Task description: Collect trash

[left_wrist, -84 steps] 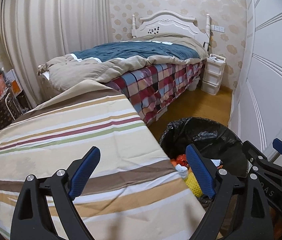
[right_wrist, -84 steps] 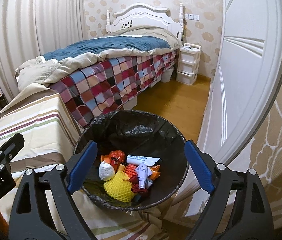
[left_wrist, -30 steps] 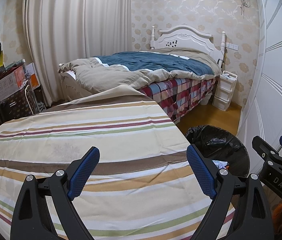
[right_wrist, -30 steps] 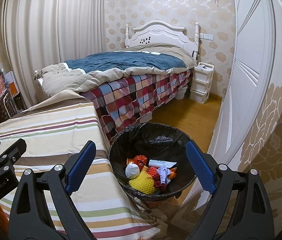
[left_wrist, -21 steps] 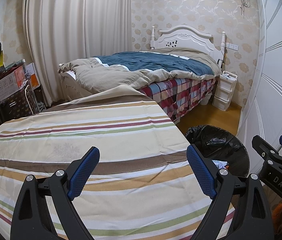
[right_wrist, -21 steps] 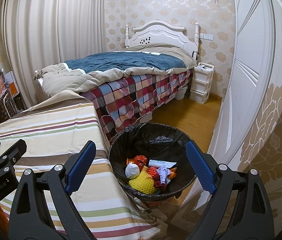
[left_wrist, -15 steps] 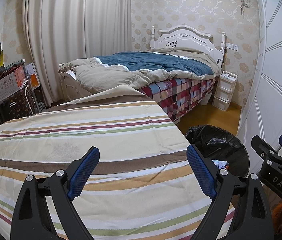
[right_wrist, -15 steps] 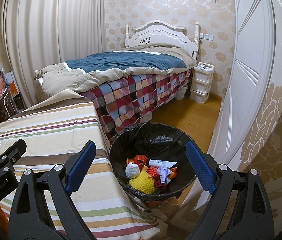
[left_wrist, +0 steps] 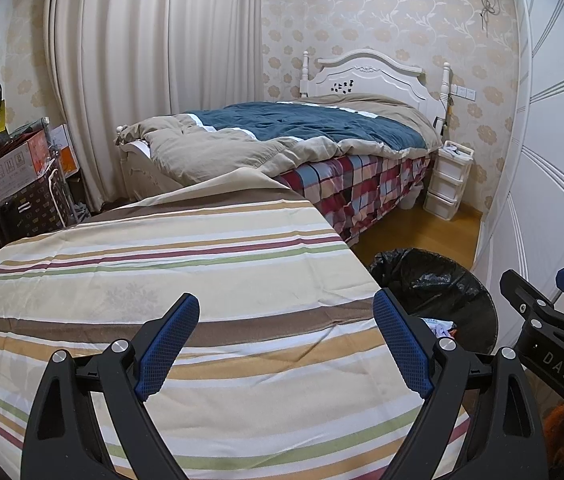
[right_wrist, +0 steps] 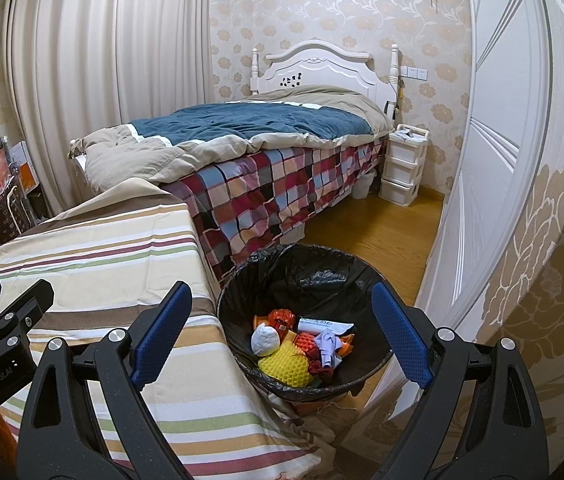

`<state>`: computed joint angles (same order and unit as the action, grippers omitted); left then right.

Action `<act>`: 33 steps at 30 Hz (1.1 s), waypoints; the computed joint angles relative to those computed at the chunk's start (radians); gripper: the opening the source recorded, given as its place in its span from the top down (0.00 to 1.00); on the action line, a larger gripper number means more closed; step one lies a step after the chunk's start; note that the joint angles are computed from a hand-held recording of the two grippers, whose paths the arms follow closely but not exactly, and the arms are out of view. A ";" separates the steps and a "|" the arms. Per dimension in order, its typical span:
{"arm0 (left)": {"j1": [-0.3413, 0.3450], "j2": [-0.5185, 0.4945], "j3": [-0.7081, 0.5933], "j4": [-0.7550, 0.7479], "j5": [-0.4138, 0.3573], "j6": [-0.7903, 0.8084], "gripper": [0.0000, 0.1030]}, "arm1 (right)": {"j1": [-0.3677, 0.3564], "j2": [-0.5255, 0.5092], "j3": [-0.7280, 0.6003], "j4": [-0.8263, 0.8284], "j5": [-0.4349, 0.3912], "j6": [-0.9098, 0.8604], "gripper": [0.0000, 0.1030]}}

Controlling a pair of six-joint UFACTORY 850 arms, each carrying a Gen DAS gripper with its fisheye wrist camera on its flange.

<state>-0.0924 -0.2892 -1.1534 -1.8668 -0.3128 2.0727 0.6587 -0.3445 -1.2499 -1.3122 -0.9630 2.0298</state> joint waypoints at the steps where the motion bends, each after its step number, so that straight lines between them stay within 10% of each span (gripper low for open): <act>1: 0.000 -0.001 -0.001 0.000 0.001 -0.001 0.14 | 0.000 0.000 0.000 0.000 0.000 0.000 0.13; 33: -0.008 0.018 0.029 -0.148 0.004 0.140 0.14 | 0.008 -0.008 -0.003 0.005 0.001 0.000 0.13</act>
<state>-0.1008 -0.2714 -1.1249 -2.0152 -0.3086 2.2128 0.6667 -0.3527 -1.2525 -1.3068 -0.9623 2.0297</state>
